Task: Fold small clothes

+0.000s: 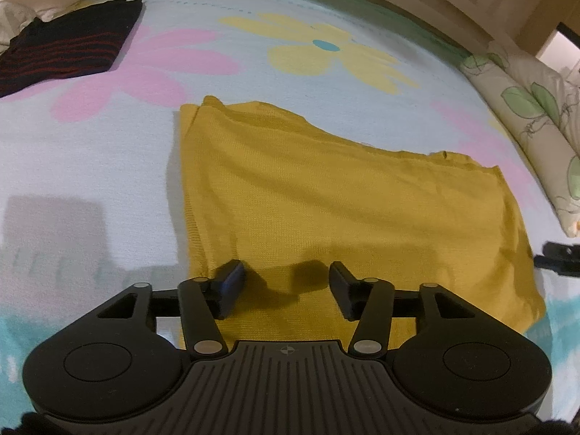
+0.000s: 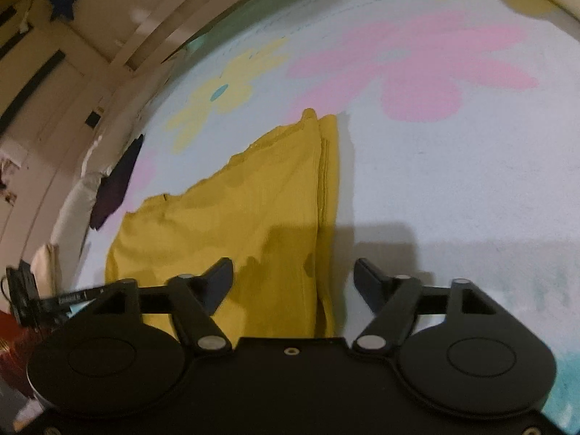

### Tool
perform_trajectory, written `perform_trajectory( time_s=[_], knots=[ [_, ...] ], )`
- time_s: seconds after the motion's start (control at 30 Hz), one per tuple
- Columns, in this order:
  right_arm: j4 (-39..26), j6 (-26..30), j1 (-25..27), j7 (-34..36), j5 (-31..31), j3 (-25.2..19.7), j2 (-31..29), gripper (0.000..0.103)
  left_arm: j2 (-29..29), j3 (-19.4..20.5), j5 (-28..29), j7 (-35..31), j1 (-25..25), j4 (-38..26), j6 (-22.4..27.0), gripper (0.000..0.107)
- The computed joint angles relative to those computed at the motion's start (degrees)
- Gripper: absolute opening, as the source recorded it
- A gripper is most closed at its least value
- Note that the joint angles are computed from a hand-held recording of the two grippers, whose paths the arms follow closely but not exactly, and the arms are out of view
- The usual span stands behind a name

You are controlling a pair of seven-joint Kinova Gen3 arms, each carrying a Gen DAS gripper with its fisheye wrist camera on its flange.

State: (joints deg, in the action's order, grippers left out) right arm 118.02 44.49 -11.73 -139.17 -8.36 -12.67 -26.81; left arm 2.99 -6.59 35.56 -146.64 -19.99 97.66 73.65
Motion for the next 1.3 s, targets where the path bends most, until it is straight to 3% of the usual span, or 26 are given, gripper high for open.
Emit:
perform_trajectory(
  time_s=[0.13,0.37,0.5,0.63,0.77,0.83,0.87,0.97,1.1,1.3],
  knots=[
    [-0.1,-1.5,0.1,-0.1,0.0,0.8,3.4,0.078,-0.2,0.2,-0.2,-0.3,0.4,0.2,-0.2,0.059],
    [1.5,-7.9,-4.1,6.0,-5.5,6.9,6.4,0.103,-0.8,0.4,-0.4,0.0,1.2,0.9,-0.9,0.07],
    [1.9,-11.1,-5.7,9.8,-9.7,9.4,8.2,0.103,-1.3,0.6,-0.9,0.7,2.0,1.4,-1.6,0.08],
    [2.1,-12.8,-5.6,11.5,-12.2,9.9,9.4,0.103,-1.9,0.4,-0.5,4.8,2.5,2.3,-2.6,0.082],
    [3.1,-14.4,-4.6,10.7,-12.4,8.6,8.9,0.103,-2.5,1.2,-3.2,7.3,4.2,1.4,-3.5,0.079],
    [4.4,-16.2,-5.1,11.2,-12.7,8.6,8.2,0.103,-3.2,0.6,-1.5,6.7,4.1,1.4,-2.9,0.065],
    [4.8,-16.7,-5.8,12.0,-13.1,9.2,8.0,0.103,-3.4,0.4,-0.6,6.6,4.1,1.2,-2.5,0.064],
    [4.4,-15.6,-7.1,14.8,-13.8,11.1,8.1,0.101,-5.1,1.3,-0.8,8.3,5.8,1.1,-3.9,0.064],
    [1.8,-11.9,-6.1,16.3,-12.5,10.4,9.1,0.098,-6.4,3.5,-2.6,9.7,10.0,2.0,-6.7,0.064],
    [-0.2,-6.8,-4.9,19.0,-12.1,10.7,9.2,0.077,-6.8,6.5,-6.3,16.0,16.1,4.7,-13.3,0.064]
  ],
)
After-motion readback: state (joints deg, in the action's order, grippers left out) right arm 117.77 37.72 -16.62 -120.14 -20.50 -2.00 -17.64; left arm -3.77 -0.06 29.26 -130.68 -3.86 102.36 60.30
